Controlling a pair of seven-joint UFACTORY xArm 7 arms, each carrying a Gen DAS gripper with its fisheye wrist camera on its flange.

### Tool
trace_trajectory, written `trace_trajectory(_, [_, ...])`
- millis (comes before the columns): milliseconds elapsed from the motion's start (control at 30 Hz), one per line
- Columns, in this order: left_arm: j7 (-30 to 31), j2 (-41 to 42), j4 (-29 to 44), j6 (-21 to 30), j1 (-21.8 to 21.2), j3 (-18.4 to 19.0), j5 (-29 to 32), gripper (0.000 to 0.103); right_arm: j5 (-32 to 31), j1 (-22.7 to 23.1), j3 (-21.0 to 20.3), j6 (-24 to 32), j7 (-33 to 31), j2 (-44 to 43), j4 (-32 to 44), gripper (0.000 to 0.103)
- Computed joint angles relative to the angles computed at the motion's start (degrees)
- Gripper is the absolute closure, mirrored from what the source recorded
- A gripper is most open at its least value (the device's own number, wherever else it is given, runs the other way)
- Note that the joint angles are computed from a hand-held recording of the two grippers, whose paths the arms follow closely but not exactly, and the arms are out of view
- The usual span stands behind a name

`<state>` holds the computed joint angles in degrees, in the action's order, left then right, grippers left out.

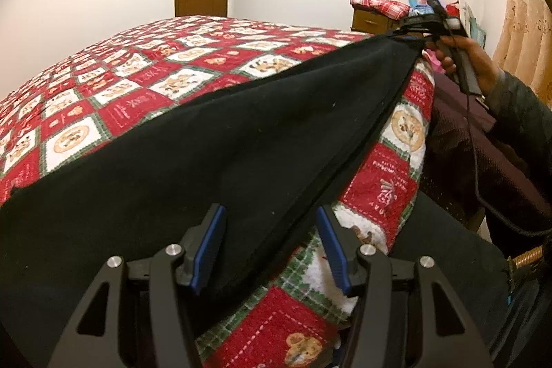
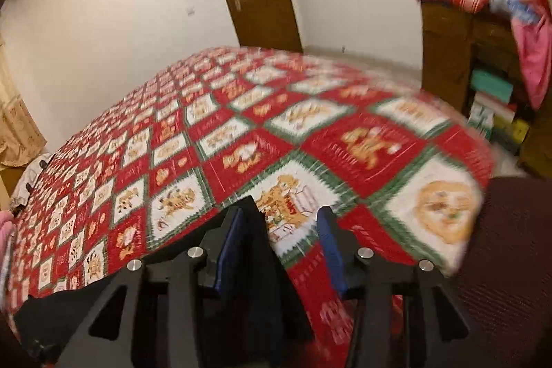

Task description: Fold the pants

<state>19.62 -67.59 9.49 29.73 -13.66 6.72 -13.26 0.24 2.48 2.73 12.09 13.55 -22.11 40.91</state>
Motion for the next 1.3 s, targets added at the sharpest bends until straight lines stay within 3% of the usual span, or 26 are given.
trace_trajectory(67, [-0.34, -1.63, -0.54, -0.54, 0.07, 0.12, -0.35, 0.045, -2.49, 0.36, 0.98, -2.2, -0.06, -5.27, -3.45, 0.056])
trace_trajectory(133, [-0.57, -1.76, -0.56, -0.95, -0.29, 0.85, -0.91, 0.044, 1.24, 7.97, -3.57, -3.67, -6.19, -8.29, -5.67, 0.056])
trace_trajectory(200, [-1.05, -0.75, -0.62, -1.56, 0.14, 0.41, -0.77, 0.043, 6.8, 17.86, -9.45, -0.33, -14.13, -9.64, -6.18, 0.056])
trace_trajectory(233, [-1.22, -0.36, -0.7, -1.79, 0.39, 0.23, -0.58, 0.043, 7.96, 19.68, -10.4, 1.29, -15.81, -9.34, -6.09, 0.056])
trace_trajectory(267, [-1.4, 0.03, -0.83, -1.93, 0.63, 0.24, -0.46, 0.043, 7.54, 19.11, -9.47, 2.3, -15.38, -8.62, -6.15, 0.056])
trace_trajectory(333, [-1.75, -0.3, -1.3, -2.11, 1.19, 0.45, -0.38, 0.043, 5.06, 12.97, -4.05, 3.84, -12.05, -5.63, -6.25, 0.056])
trace_trajectory(400, [-2.38, -1.41, -1.32, -1.21, 2.09, 0.31, -0.13, 0.043, 5.33, 11.23, -2.0, 1.43, -11.94, -5.55, -7.25, 0.056])
trace_trajectory(467, [-3.35, -3.84, -1.51, 0.14, 4.17, -0.42, 0.74, 0.043, 2.5, 7.57, 2.14, 4.49, -8.93, -5.97, -5.76, 0.056])
trace_trajectory(500, [-3.85, -5.48, -1.85, 0.78, 5.57, -0.67, 1.3, 0.043, 2.46, 7.86, 2.5, 5.08, -8.48, -6.55, -5.4, 0.056])
trace_trajectory(633, [-6.14, -12.89, -3.57, 4.96, 14.3, 0.7, 3.9, 0.039, 8.16, 16.91, -0.46, 4.82, -12.66, -7.01, -3.35, 0.056])
trace_trajectory(700, [-7.06, -13.96, -3.73, 6.07, 18.38, 1.3, 5.13, 0.039, 14.73, 25.16, -3.34, 4.93, -16.83, -3.09, 0.32, 0.056])
trace_trajectory(800, [-7.98, -15.48, -4.27, 5.61, 25.12, 2.04, 7.5, 0.039, 25.28, 33.1, -4.27, 7.32, -21.92, 4.37, 7.0, 0.056])
trace_trajectory(900, [-9.0, -14.32, -4.41, 4.32, 30.12, 2.53, 9.12, 0.039, 31.43, 36.8, -1.0, 10.27, -25.14, 14.38, 16.23, 0.056])
trace_trajectory(1000, [-9.52, -13.5, -4.83, 3.67, 31.94, 4.23, 8.89, 0.039, 35.24, 38.11, 3.41, 14.98, -26.88, 24.04, 26.1, 0.056])
trace_trajectory(1067, [-9.54, -13.63, -5.71, 3.06, 33.05, 3.88, 9.23, 0.039, 34.07, 38.33, 6.14, 17.52, -25.2, 30.58, 33.13, 0.056])
trace_trajectory(1133, [-9.32, -13.92, -6.6, 2.77, 34.11, 3.26, 9.97, 0.039, 28.62, 39.37, 7.49, 18.33, -20.97, 36.13, 39.3, 0.057])
trace_trajectory(1200, [-8.65, -14.95, -7.18, 2.94, 34.58, 3.97, 9.99, 0.039, 23.22, 40.68, 7.92, 19.81, -16.24, 41.44, 45.69, 0.057])
trace_trajectory(1300, [-8.23, -14.53, -6.92, 2.75, 34.49, 5.51, 8.87, 0.036, 21.12, 39.97, 10.01, 22.52, -13.76, 46.96, 52.68, 0.057])
